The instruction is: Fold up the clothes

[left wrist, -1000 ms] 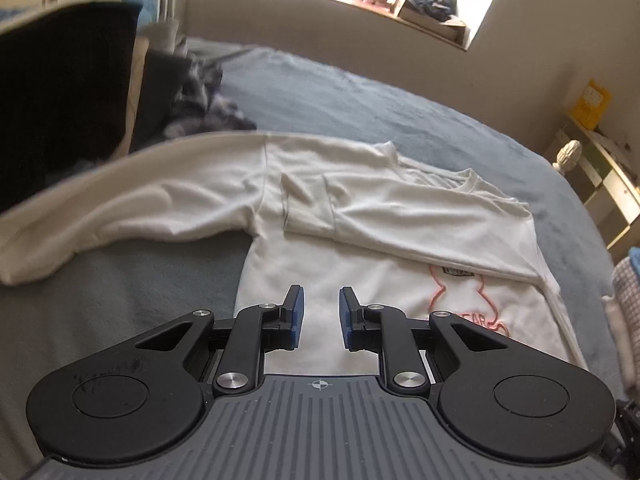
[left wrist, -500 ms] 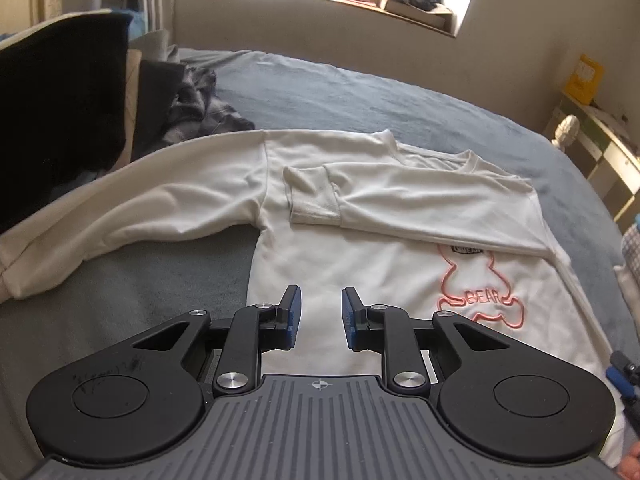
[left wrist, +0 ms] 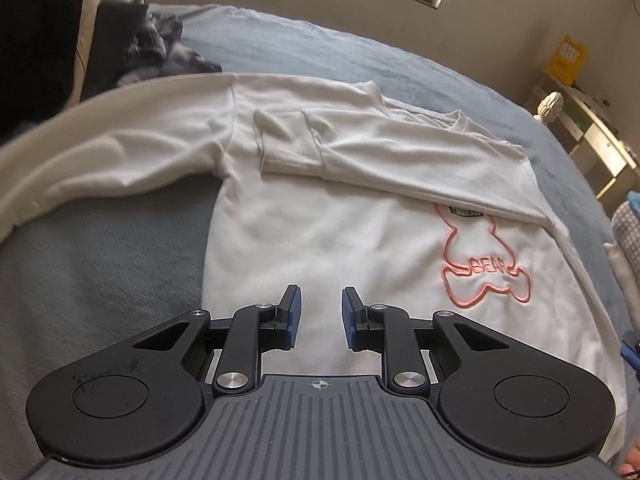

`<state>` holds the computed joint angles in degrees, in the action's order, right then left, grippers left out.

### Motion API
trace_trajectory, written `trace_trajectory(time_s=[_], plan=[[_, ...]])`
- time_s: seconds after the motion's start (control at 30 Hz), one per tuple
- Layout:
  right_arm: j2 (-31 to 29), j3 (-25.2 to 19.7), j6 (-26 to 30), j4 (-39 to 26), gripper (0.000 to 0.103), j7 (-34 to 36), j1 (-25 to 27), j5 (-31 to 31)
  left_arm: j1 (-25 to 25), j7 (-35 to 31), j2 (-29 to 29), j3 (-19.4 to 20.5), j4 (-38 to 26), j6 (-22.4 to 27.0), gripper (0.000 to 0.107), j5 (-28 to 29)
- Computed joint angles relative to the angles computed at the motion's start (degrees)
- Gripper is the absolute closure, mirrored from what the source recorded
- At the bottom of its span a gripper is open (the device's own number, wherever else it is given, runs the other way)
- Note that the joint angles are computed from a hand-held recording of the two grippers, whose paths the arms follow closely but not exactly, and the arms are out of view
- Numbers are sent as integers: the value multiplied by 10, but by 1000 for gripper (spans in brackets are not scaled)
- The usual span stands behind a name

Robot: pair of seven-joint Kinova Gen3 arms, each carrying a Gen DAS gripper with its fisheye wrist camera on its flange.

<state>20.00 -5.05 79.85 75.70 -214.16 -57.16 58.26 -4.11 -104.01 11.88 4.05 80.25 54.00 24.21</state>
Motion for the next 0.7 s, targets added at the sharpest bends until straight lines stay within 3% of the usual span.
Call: trace_trajectory(time_s=[0.2, 0.33, 0.47, 0.53, 0.7], plan=[[9, 4, -3, -5, 78, 21, 13, -13, 21, -46, -7, -58, 20, -14, 86, 53], [12, 7, -12, -9, 78, 46, 16, -18, -43, -39, -24, -22, 53, -62, 86, 69], [19, 17, -46, -36, 78, 119, 10, -21, -118, 29, -44, 21, 89, -125, 82, 44], [24, 16, -91, -55, 78, 166, 15, -28, -105, 75, -50, -11, 95, -139, 81, 14], [64, -87, -173, -126, 78, 268, 86, -7, -17, 192, -69, -144, 115, -170, 80, -84]])
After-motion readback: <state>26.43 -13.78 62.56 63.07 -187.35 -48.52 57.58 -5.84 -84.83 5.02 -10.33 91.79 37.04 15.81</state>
